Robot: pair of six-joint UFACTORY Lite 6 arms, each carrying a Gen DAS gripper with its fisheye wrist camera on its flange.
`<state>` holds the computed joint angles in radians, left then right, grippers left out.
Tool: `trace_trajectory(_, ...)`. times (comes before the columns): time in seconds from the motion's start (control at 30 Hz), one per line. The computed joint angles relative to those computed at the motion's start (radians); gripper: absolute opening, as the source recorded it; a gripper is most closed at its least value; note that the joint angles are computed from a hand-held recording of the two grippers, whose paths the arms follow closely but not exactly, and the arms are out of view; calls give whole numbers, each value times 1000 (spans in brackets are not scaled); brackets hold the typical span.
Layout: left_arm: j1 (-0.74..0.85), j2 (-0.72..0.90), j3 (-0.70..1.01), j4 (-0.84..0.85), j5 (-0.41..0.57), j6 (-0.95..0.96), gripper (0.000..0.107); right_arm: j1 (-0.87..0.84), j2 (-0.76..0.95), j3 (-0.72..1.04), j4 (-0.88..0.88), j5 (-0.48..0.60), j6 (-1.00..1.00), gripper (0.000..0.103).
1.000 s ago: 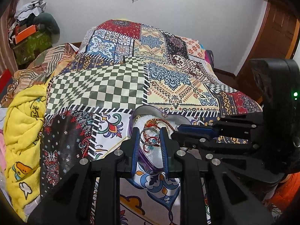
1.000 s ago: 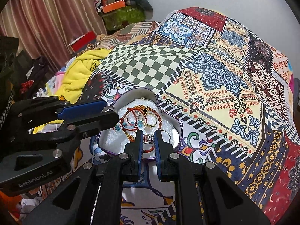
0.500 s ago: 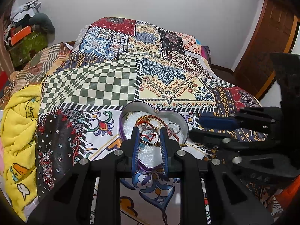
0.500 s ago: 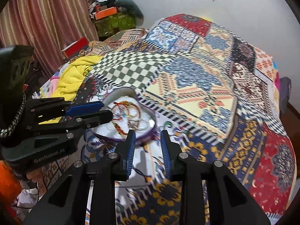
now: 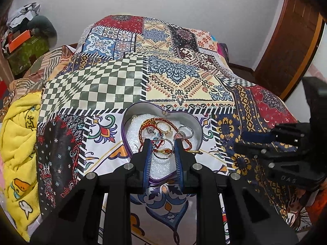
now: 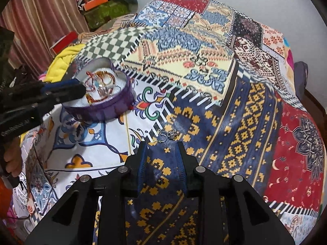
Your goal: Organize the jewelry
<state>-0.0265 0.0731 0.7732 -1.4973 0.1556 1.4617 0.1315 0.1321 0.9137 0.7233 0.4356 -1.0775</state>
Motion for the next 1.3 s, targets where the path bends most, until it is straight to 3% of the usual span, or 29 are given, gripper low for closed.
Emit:
trace_trajectory(0.47,9,5,2,71,8,-59,22,-6,103,67,87,-27,-37,24)
trace_trajectory(0.57,10,2,0,81,13,-71,22,2,105,62,103,-51,-61,12)
trace_trajectory(0.63,9,0,1,91,14,-83,23,1,106,63,110,-46,-70,10)
trace_trajectory(0.77,8,-27,-10,134,11,-134,37,9,96,56,109,-52,-62,9)
trace_trajectory(1.07,2,-155,-59,484,-24,-464,51,22,-50,11,107,-19,-35,9)
trace_trajectory(1.3,65,-255,-102,537,-4,-518,54,86,-163,21,88,17,37,9)
